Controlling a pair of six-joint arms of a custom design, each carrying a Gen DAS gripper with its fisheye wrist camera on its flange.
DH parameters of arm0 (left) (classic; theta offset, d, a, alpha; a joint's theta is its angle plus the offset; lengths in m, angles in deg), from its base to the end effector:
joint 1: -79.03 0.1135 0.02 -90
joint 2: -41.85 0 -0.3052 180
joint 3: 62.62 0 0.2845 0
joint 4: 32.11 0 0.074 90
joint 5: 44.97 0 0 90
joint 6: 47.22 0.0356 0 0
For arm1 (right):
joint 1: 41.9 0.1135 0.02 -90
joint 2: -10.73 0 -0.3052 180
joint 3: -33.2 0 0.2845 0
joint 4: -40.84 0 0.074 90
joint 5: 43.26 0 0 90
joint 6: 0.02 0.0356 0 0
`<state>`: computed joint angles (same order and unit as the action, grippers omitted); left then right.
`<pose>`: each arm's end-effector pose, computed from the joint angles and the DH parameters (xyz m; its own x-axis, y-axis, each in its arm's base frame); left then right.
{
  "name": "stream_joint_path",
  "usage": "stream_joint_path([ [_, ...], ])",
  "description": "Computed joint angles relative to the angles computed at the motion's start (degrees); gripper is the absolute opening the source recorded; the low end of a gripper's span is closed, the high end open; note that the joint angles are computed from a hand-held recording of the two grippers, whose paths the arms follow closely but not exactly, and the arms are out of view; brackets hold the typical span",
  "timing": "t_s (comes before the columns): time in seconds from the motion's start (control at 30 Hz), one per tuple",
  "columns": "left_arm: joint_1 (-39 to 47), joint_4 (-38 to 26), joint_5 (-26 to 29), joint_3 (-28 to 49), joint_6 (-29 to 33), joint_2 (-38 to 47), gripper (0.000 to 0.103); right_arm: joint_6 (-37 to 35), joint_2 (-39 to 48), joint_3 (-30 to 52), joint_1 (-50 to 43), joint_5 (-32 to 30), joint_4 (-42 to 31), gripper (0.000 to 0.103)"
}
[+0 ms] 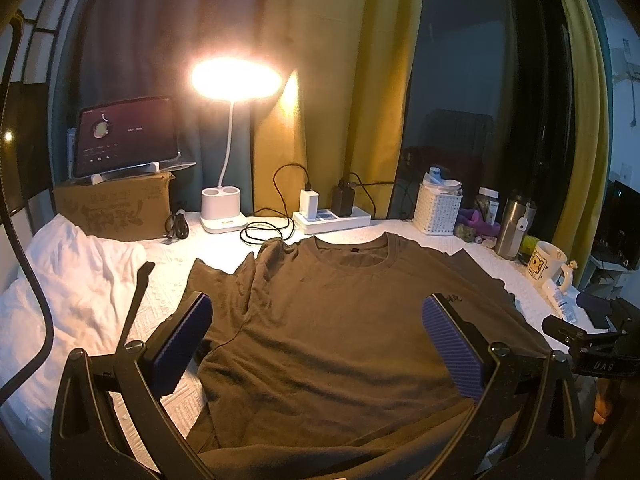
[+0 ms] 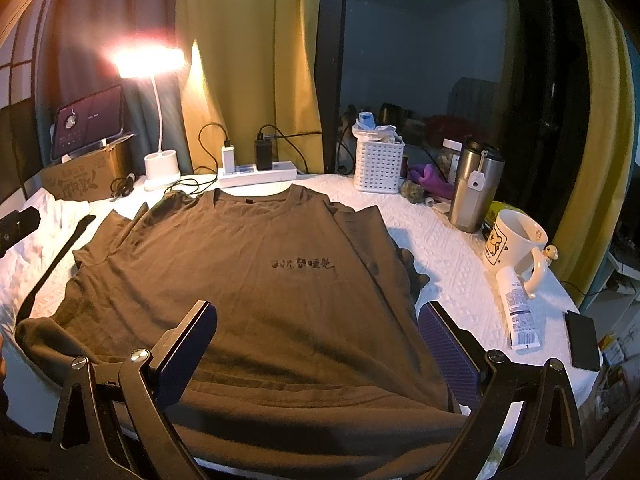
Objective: Fold small clothes
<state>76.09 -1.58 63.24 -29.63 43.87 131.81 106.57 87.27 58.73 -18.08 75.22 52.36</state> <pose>0.2705 -0.0250 0.1322 -0.4384 0.0406 -0.8979 0.3366 0.9337 -0.1221 0.1983 0.0690 0.1222 -0.5628 0.0259 -0.8262 0.1485 0.9864 -0.0703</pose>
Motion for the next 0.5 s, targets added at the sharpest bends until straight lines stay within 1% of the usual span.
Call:
stream_joint_path([
  [0.17,-1.73,-1.39,-1.76,3.07,-0.08,2.88,0.103,-2.3,4.67,2.69,-3.87,-2.63,1.64,0.101],
  [0.3,-3.45,-3.44,-3.2,6.86,-0.38,6.34,0.103,-5.01,8.61,4.47,-6.96,-3.58,3.43,0.101],
  [0.5,-6.26,-7.36,-5.23,12.5,-0.57,10.41,0.103,-7.97,13.09,7.55,-14.72,-9.15,4.59,0.101],
])
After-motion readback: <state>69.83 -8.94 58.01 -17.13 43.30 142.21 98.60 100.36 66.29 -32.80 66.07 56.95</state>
